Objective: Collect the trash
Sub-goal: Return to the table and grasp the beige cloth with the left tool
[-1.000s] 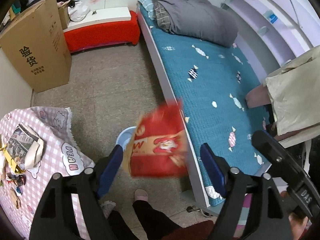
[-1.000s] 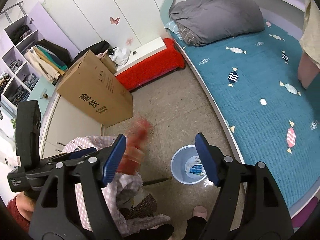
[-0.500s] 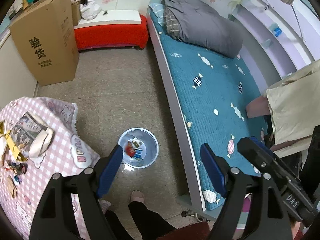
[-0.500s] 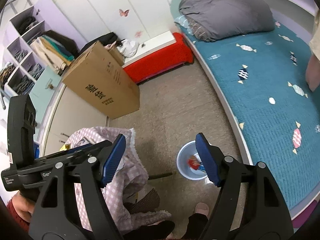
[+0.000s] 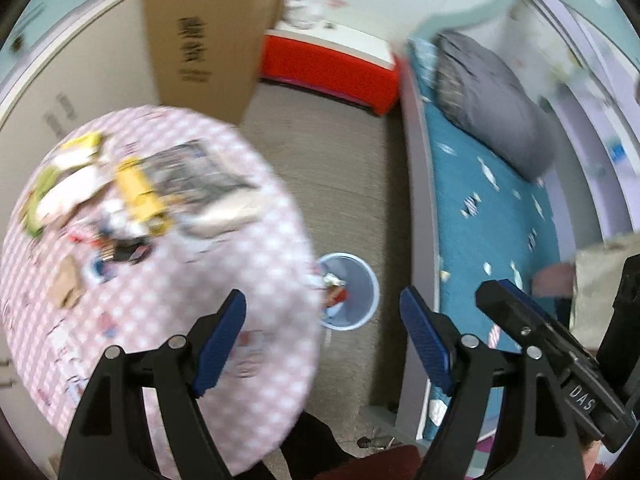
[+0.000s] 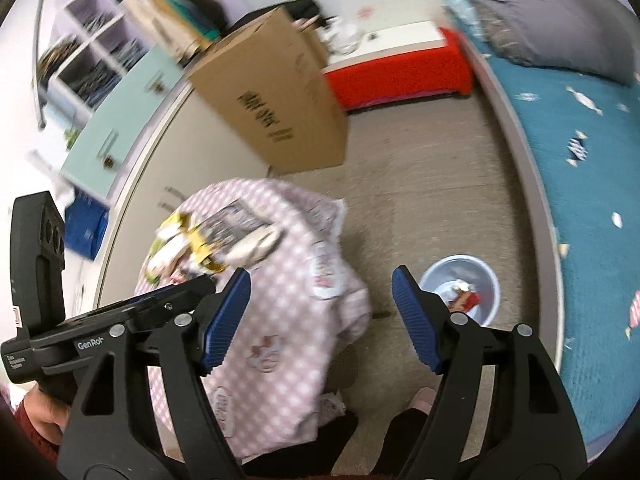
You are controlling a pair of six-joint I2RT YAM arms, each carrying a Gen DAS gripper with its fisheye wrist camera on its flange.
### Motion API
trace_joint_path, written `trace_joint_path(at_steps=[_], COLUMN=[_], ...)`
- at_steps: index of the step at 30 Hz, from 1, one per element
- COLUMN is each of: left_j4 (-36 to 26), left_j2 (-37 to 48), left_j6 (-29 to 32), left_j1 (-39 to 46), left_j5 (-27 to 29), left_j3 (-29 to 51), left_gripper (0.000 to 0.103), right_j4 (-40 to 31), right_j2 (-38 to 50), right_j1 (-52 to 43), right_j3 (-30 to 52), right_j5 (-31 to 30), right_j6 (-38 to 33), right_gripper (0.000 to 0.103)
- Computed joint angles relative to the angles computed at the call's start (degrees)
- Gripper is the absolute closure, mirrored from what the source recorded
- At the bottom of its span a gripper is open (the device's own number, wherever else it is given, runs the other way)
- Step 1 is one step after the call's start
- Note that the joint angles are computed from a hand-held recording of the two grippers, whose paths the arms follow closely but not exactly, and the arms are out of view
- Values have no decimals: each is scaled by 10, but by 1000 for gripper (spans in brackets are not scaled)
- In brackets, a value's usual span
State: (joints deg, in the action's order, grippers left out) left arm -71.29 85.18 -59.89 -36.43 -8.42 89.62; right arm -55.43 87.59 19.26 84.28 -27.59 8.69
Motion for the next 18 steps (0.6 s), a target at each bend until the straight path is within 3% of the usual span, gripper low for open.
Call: trace_joint_path(at_steps=[4,9,15,18], left_j4=[-15,-52,-67,-49], left_j2=[-127,-256,-301,-277], left_j6=[22,133,444,551], left_j1=[79,271,613,708], left_j5=[16,67,143,168], left_j3=[-121,-232,-328,-356], left_gripper=[25,25,25,25], right_j4=[22,38,54,58], right_j2=[18,65,145,190], right_j1=[102,214,319,357], right_j3=[9,35,85,120], right_j5=[38,94,140,151], right_j6=[55,111,189,222], right_gripper=[31,31,31,31])
